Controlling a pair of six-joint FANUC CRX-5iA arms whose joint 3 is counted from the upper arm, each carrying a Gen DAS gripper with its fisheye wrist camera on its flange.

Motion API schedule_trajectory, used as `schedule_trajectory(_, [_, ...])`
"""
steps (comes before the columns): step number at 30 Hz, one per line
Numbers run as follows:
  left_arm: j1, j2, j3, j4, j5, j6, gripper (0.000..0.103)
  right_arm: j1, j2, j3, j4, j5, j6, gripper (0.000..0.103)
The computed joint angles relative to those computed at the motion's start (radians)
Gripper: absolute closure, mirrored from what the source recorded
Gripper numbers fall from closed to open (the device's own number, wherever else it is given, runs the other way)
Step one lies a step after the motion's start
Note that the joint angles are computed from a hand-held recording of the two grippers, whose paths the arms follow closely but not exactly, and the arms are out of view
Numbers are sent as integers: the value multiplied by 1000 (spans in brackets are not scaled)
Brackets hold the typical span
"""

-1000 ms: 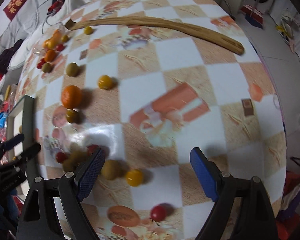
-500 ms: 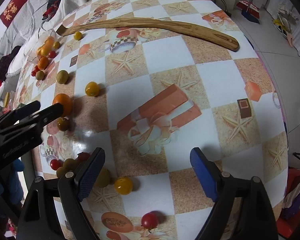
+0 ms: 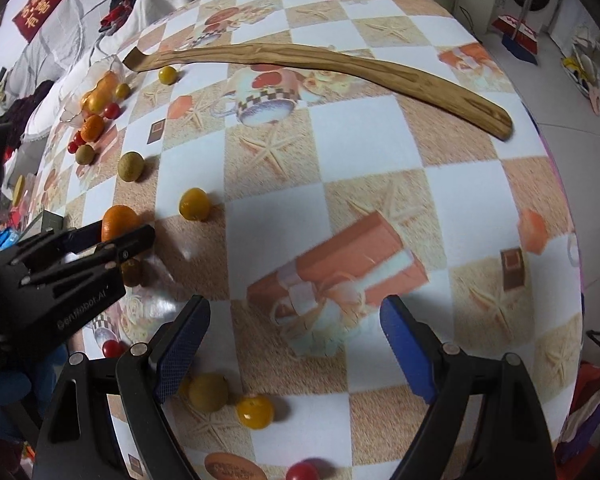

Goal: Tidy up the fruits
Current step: 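Grasp a mandarin with the left gripper while the right grasps a yellow cherry tomato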

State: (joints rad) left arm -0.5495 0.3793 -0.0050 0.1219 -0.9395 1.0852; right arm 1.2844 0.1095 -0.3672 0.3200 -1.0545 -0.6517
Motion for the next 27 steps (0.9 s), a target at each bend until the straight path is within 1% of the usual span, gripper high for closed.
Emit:
schedule_trajectory(5, [16, -20, -32, 14, 22, -13, 63, -39, 27, 21, 4, 5, 76, 14])
schedule_trajectory(12, [76, -40, -53, 27, 9, 14, 63, -106, 93, 73, 44, 35, 200, 14])
schedule_trajectory(13, [84, -44, -57, 28, 9, 16, 63, -116, 108, 87, 46, 39, 226, 14])
schedule_trajectory(14, [90, -48, -60, 32, 10, 14, 63, -126, 125, 105, 46, 35, 255, 17])
schedule_trajectory(16, [99, -58, -71, 42, 15, 8, 63, -139, 153, 140, 33, 22, 309, 28])
schedule_trajectory(17, [104, -61, -76, 48, 17, 3, 63, -142, 169, 163, 28, -5, 333, 32])
schedule_trajectory(18, [108, -64, -80, 54, 19, -2, 63, -145, 184, 184, 23, -26, 356, 39])
schedule_trajectory(19, [112, -66, -84, 58, 22, -6, 63, -146, 195, 202, 17, -50, 375, 42])
schedule_trajectory(20, [117, -68, -88, 64, 23, -10, 63, -146, 203, 213, 14, -70, 385, 54])
schedule_trajectory(21, [120, -64, -85, 69, 23, -12, 63, -144, 207, 220, 14, -85, 389, 69])
schedule_trajectory(22, [126, -71, -94, 76, 23, -18, 63, -143, 196, 207, 18, -71, 381, 76])
schedule_trajectory(23, [129, -71, -96, 80, 25, -22, 63, -142, 185, 193, 23, -56, 366, 81])
schedule_trajectory(26, [132, -80, -104, 91, 26, -27, 63, -133, 135, 128, 49, 12, 281, 81])
schedule_trajectory(27, [135, -82, -105, 96, 25, -31, 63, -130, 127, 118, 58, 22, 264, 81])
